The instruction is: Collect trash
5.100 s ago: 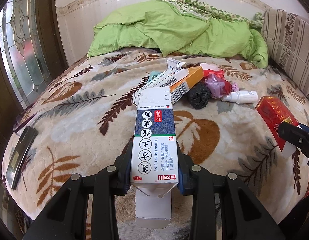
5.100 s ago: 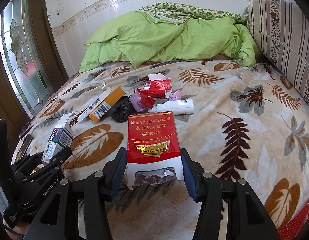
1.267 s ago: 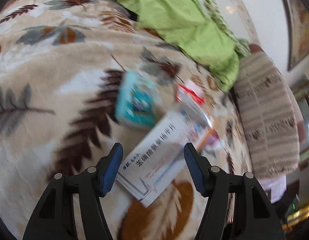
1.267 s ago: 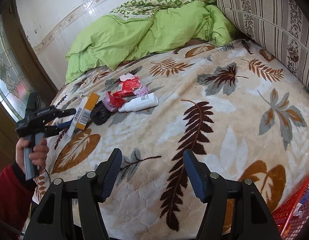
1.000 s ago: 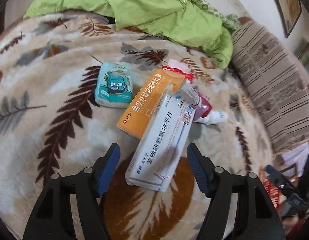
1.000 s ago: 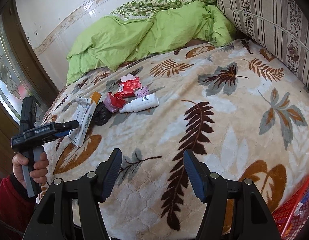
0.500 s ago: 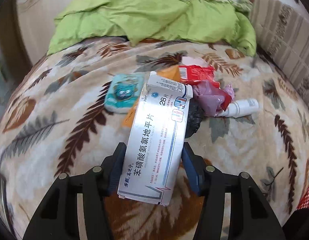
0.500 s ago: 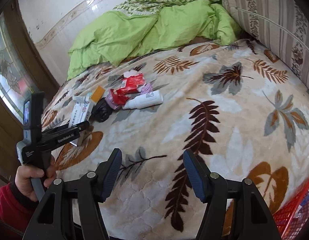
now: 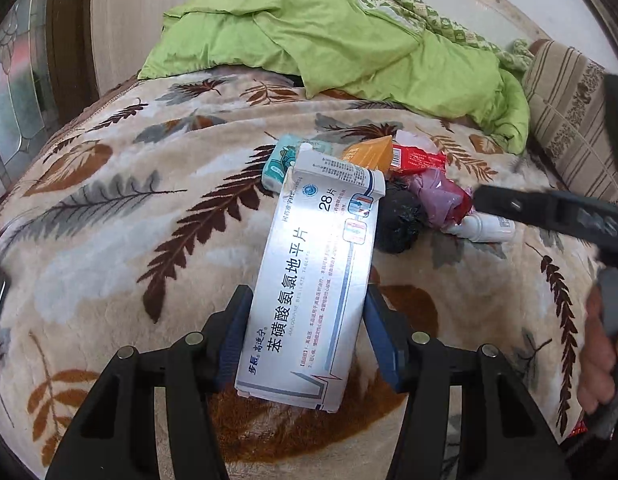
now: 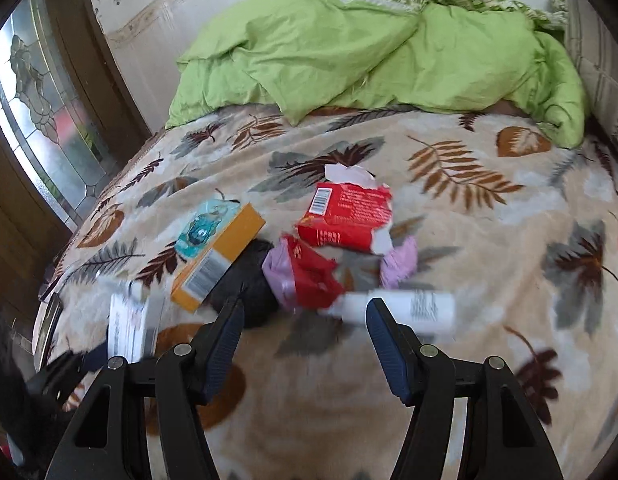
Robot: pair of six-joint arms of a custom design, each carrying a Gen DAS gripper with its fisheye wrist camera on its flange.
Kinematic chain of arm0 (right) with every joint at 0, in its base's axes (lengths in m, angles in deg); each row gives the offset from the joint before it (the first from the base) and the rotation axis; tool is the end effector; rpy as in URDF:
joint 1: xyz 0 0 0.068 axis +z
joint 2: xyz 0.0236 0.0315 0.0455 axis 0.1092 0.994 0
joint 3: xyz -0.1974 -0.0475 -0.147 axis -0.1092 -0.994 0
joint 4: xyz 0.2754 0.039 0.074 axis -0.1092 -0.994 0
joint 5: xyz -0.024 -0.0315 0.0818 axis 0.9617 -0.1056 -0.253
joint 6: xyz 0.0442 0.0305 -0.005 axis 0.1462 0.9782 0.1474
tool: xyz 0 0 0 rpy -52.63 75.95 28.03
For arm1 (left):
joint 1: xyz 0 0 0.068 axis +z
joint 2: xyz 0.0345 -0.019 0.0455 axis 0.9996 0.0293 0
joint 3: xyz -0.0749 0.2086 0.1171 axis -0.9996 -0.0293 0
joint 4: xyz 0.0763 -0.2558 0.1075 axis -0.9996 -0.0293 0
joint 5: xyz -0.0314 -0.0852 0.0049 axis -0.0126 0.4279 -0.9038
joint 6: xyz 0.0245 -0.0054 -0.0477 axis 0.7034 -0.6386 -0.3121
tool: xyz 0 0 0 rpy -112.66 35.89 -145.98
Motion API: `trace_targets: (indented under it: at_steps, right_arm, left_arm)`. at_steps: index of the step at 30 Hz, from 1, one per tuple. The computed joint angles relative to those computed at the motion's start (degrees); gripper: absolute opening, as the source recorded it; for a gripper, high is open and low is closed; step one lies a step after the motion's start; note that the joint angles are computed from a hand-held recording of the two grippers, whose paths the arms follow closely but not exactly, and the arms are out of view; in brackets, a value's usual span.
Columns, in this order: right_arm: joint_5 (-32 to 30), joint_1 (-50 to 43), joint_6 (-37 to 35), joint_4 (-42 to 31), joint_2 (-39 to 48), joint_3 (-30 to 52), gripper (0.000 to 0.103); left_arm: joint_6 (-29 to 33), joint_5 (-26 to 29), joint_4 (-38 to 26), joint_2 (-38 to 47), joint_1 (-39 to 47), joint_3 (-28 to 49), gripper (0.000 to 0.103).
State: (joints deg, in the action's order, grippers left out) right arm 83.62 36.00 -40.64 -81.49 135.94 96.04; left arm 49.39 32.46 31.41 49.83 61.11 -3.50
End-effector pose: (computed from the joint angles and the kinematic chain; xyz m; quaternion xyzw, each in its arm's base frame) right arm 0.3352 0.1898 0.1570 -0.0443 0.9261 0.1497 0.3434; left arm 0.2590 -0.1257 0.1273 0.0205 0.9276 -0.0670 0.3670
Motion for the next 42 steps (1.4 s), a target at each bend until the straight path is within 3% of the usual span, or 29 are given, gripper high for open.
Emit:
trace_targets:
  at_steps: [4, 6, 7, 9, 13, 18, 22, 27, 36, 42]
  right_arm:
    - [-0.1, -0.2, -4.5, -2.0, 8.2, 7.9, 0.064]
    - [-1.0, -0.3, -5.5, -3.0, 10.6, 10.1, 0.046]
    - [-0.1, 0.0, -5.3, -3.1, 11.0, 10.3, 0.045]
    - [-0.1, 0.2, -4.1, -0.1, 9.1, 7.1, 0.037]
    - [1.5, 1.4, -0.7, 3.3, 1.8, -0.8, 0.034]
    - [5.9, 3.8, 5.8, 4.2, -16.5, -16.4, 0.034]
    - [12.8, 7.4, 11.6, -3.2, -30.5, -25.2, 0.035]
    - [17.3, 9.1, 18.1, -13.4, -42.3, -29.7, 0.035]
    - [23.3, 11.8, 24.2, -31.0, -55.2, -30.0, 0.034]
    - [24.4, 13.2, 29.0, -37.0, -60.1, -29.8, 0.034]
  left_arm:
    - [0.4, 1.5, 1.0, 1.7, 0.3, 0.6, 0.053]
    - [0.6, 2.6, 1.3, 2.6, 0.4, 1.1, 0.052]
    - [0.7, 2.7, 1.6, 2.8, 0.3, 1.1, 0.052]
    - [1.3, 2.5, 2.3, 2.9, -0.1, 1.2, 0.052]
    - [1.5, 4.0, 3.2, 2.7, -0.5, 0.8, 0.052]
    - [2.6, 4.2, 4.3, 2.4, -1.8, -0.1, 0.052]
    - [3.8, 4.1, 4.9, 3.3, -3.2, -0.1, 0.052]
    - [5.4, 1.7, 6.4, 3.9, -6.1, -0.2, 0.05]
    - [8.1, -1.6, 9.0, 3.0, -9.7, -1.7, 0.05]
    - [9.6, -1.6, 9.2, 3.9, -10.2, -1.7, 0.05]
